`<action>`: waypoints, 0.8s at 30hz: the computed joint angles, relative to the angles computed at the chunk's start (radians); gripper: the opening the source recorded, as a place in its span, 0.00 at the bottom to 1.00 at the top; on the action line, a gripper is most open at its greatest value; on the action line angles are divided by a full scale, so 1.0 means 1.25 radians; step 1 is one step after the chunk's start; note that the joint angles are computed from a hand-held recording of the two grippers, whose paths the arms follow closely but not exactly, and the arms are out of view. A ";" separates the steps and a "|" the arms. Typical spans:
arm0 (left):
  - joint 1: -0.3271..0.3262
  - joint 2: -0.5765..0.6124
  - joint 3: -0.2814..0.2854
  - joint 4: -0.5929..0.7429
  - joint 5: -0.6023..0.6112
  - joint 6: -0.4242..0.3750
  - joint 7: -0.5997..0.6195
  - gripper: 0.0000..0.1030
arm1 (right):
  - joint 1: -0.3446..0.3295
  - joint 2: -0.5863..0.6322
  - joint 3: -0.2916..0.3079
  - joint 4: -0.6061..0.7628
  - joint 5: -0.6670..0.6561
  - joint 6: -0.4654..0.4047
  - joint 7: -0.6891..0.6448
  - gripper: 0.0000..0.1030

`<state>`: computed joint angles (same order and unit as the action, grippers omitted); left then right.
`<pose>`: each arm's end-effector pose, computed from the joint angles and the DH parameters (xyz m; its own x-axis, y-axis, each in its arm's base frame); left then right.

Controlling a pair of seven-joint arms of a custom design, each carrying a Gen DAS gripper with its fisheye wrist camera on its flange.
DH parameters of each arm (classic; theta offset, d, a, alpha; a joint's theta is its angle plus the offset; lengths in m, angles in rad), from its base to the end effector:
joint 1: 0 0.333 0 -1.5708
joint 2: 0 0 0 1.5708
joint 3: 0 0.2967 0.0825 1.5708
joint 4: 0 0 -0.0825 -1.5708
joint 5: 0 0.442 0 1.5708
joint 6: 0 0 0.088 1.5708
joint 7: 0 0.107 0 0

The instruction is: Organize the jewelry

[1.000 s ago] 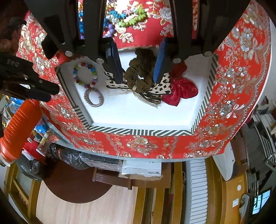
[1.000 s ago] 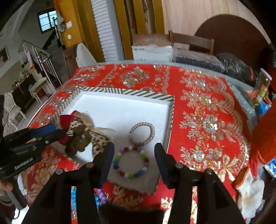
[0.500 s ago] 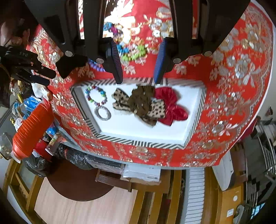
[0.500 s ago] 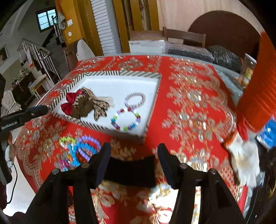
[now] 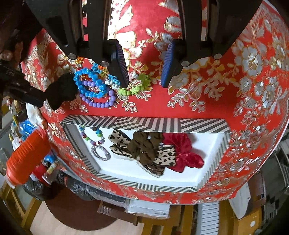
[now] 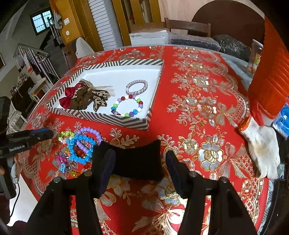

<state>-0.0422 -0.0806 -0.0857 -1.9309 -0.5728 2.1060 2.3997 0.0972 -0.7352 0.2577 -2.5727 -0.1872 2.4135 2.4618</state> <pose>0.6118 -0.1056 0.5183 -0.6891 -0.6910 0.2181 -0.6873 0.5280 -0.4989 0.4180 0.1576 0.5198 -0.3787 -0.9112 -0.1623 -0.7152 0.3994 -0.5735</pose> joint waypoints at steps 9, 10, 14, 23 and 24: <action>-0.014 0.018 -0.019 -0.005 0.051 0.039 0.035 0.25 | -0.001 0.007 -0.012 -0.010 0.012 0.021 -0.004 0.59; -0.015 0.019 -0.019 -0.004 0.049 0.040 0.035 0.23 | -0.002 0.008 -0.013 -0.011 0.013 0.026 -0.004 0.59; -0.007 0.046 -0.014 0.030 0.033 0.009 0.009 0.01 | -0.002 0.011 -0.012 -0.010 0.017 0.038 -0.009 0.59; 0.026 0.024 0.001 0.061 -0.088 -0.049 0.028 0.00 | 0.009 0.007 -0.001 -0.004 0.007 0.113 -0.047 0.59; 0.027 0.020 0.002 0.063 -0.096 -0.050 0.030 0.00 | 0.013 0.012 -0.001 -0.002 0.011 0.118 -0.057 0.59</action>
<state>-0.0087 -0.0552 -0.0828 -1.8527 -0.6926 2.0438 2.4368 0.1136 -0.7201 0.2565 -2.5747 -0.1736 2.5611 2.3911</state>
